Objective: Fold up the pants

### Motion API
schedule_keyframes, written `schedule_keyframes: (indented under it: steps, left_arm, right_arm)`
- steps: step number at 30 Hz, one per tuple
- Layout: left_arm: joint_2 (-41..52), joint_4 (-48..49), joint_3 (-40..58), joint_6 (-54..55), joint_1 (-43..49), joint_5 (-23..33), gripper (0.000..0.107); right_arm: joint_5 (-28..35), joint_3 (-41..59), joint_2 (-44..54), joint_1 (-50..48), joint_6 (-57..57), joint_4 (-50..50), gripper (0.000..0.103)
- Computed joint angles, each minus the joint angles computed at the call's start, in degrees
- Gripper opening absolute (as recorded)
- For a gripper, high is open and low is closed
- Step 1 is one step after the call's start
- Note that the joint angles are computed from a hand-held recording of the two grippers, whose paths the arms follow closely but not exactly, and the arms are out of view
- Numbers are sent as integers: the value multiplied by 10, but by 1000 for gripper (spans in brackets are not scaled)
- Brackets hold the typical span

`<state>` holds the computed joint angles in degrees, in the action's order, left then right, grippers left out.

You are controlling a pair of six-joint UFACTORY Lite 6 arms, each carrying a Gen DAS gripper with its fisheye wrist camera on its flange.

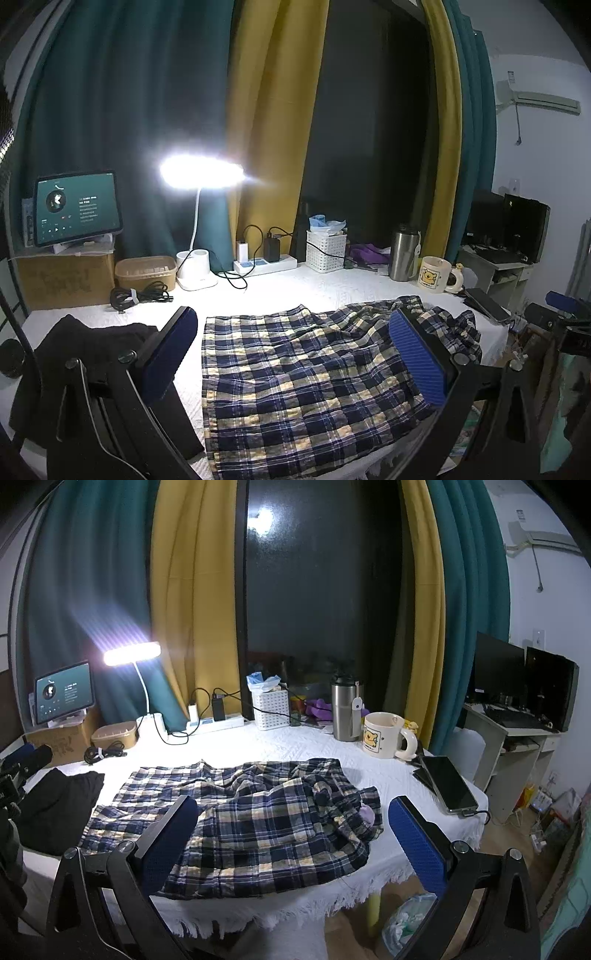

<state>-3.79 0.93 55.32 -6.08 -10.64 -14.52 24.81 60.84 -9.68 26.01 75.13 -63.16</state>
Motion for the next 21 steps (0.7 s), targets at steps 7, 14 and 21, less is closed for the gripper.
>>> schedule_keyframes:
  steps: [7, 14, 21]
  left_arm:
    - [1, -34, 4, 35, -5, 5, 102]
    - [-7, -19, 4, 17, -2, 9, 102]
    - [-5, -21, 5, 18, -3, 11, 102]
  right_arm:
    - [1, -3, -1, 2, 10, -8, 103]
    - [3, 1, 0, 2, 6, -4, 103]
    - [4, 0, 0, 3, 9, -6, 103]
